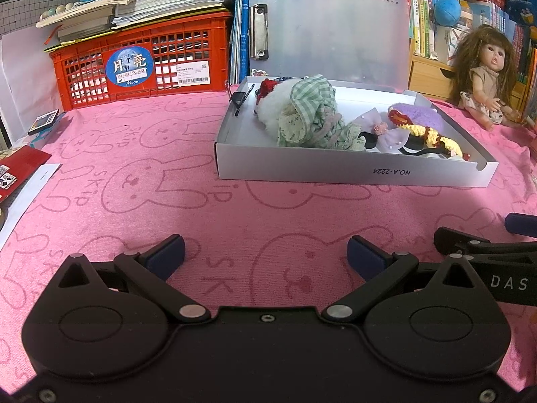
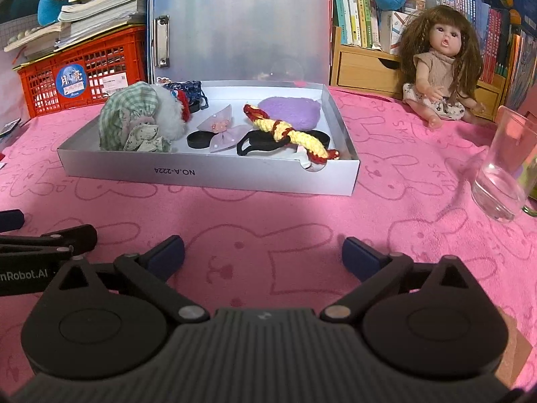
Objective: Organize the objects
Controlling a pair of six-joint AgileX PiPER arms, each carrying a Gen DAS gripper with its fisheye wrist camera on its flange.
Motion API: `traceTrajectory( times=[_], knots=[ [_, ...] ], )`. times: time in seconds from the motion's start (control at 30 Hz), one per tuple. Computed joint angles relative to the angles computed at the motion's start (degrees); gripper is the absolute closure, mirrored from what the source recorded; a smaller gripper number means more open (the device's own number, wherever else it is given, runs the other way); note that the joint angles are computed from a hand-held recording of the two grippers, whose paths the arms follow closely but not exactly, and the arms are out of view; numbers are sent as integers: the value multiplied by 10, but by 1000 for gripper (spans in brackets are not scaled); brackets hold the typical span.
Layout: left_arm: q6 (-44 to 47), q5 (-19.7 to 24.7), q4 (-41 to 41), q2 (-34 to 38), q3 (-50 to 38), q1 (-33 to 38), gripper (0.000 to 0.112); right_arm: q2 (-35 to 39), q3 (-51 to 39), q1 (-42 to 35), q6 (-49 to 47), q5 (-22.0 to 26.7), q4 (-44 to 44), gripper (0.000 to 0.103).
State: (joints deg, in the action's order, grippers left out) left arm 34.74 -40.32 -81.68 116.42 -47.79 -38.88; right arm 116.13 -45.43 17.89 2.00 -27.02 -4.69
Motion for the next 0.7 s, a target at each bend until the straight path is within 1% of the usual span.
traceTrajectory(
  times=[0.7],
  knots=[
    [5,-2,-5,0,-1,-1,9,-1,0,0,1,2,-1,1]
  ],
)
